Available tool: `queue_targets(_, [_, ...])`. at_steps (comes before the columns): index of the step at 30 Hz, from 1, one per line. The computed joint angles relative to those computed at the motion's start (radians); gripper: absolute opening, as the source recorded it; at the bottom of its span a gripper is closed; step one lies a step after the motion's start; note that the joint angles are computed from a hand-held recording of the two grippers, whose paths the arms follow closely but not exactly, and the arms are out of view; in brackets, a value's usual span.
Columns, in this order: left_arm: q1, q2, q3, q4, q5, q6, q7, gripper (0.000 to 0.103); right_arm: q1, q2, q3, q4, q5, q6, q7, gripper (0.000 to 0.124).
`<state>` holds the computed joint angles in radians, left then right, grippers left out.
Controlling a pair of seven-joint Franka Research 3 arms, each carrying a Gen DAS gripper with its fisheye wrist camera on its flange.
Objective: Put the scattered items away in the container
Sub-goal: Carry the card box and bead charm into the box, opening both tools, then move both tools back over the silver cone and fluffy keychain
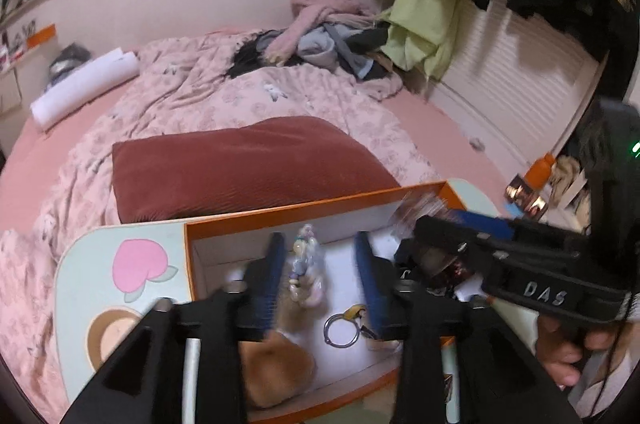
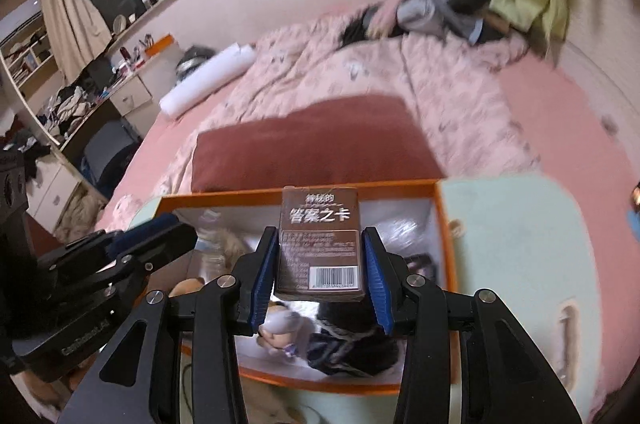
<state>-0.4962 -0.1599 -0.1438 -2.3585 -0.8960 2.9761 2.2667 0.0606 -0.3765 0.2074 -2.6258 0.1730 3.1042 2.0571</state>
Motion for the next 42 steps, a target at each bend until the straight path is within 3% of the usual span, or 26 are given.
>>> queue_targets(3, [-0.027,-0.039,0.015,-0.043,-0.064,0.051,0.071,0.057,-0.039,-0.023,0.051,-0.036,-0.005,0.054,0.033,0.062])
queue_targets(6, [-0.05,-0.085,0.034,-0.098,-0.03,0.08,0.053,0.07,-0.051,-0.074,0.089,-0.082,0.009,0.091,0.052,0.062])
queue_targets(9, [-0.071,-0.145,0.057,-0.166,0.008,0.077,0.016,0.074,-0.162,-0.174,0.236,-0.133,0.002,0.075,0.111,0.062])
queue_targets(11, [-0.046,-0.199,0.038,-0.228,0.077,0.058,-0.062,0.079,-0.228,-0.248,0.328,-0.16,-0.023,0.042,0.155,0.062])
queue_targets(13, [-0.039,-0.258,0.022,-0.299,0.127,0.051,-0.117,0.083,-0.236,-0.303,0.359,-0.186,-0.048,-0.004,0.191,0.062])
queue_targets(15, [-0.055,-0.301,0.017,-0.361,0.158,0.058,-0.141,0.087,-0.182,-0.351,0.345,-0.227,-0.053,-0.055,0.225,0.062])
queue_targets(17, [-0.038,-0.334,-0.025,-0.429,0.205,0.068,-0.195,0.088,-0.117,-0.38,0.325,-0.266,-0.047,-0.105,0.264,0.062])
queue_targets(21, [0.003,-0.335,-0.091,-0.492,0.286,0.058,-0.303,0.088,-0.08,-0.421,0.402,-0.298,-0.103,-0.221,0.351,0.062])
queue_targets(24, [0.117,-0.321,-0.209,-0.505,0.393,0.072,-0.42,0.091,-0.051,-0.396,0.418,-0.287,-0.155,-0.277,0.368,0.062])
queue_targets(26, [0.211,-0.313,-0.308,-0.51,0.475,0.095,-0.492,0.103,-0.044,-0.392,0.42,-0.295,-0.183,-0.268,0.39,0.071])
queue_targets(27, [0.22,-0.307,-0.319,-0.512,0.498,0.105,-0.502,0.103,-0.043,-0.387,0.416,-0.295,-0.195,-0.27,0.401,0.079])
queue_targets(33, [0.155,-0.296,-0.237,-0.527,0.556,0.135,-0.521,0.103,0.002,-0.349,0.325,-0.319,-0.245,-0.224,0.425,0.1])
queue_targets(42, [0.125,-0.293,-0.183,-0.535,0.662,0.145,-0.597,0.103,0.037,-0.347,0.293,-0.315,-0.319,-0.239,0.487,0.102])
